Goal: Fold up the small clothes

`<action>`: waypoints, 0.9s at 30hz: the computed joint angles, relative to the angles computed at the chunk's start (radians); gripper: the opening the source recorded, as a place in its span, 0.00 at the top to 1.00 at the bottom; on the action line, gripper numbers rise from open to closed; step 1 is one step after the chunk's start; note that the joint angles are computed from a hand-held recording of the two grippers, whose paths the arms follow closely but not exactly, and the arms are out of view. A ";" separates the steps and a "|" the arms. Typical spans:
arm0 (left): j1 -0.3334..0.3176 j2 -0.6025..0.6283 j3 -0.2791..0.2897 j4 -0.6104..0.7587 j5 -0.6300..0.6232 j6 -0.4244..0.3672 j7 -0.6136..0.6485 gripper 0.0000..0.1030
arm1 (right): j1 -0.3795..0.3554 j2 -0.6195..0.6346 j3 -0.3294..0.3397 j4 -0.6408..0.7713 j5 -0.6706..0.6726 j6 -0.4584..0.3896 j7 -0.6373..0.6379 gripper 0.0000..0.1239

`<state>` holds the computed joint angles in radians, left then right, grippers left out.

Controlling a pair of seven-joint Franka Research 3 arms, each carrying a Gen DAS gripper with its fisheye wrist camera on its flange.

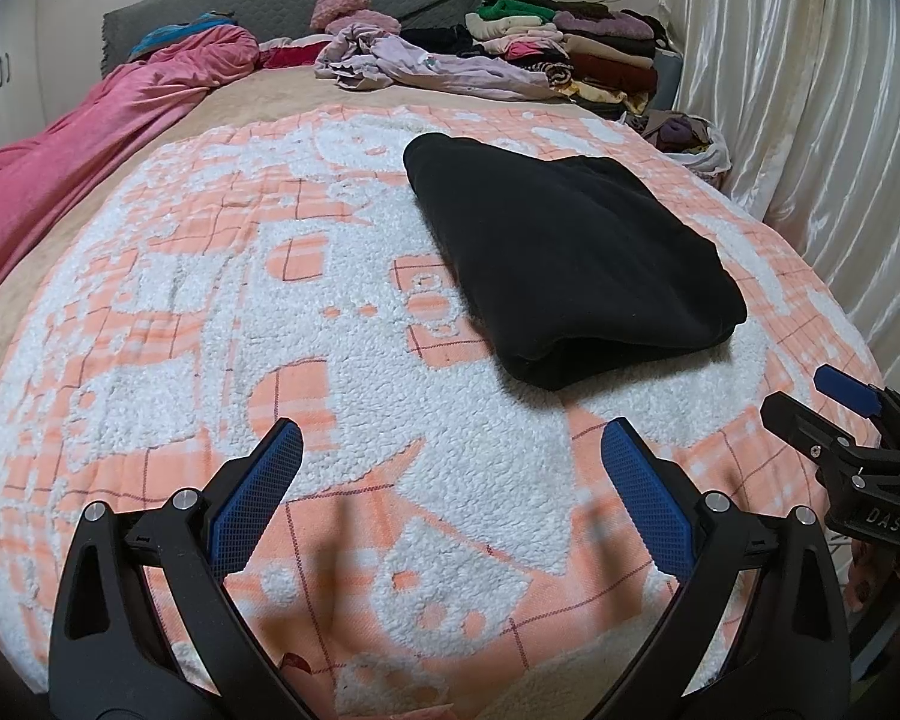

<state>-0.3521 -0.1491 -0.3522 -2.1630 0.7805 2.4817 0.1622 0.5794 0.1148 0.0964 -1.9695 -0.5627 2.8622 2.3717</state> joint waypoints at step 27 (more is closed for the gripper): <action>0.004 -0.065 -0.001 -0.050 -0.034 -0.019 0.001 0.09 | -0.057 -0.080 0.014 -0.082 -0.045 -0.040 0.108 0.22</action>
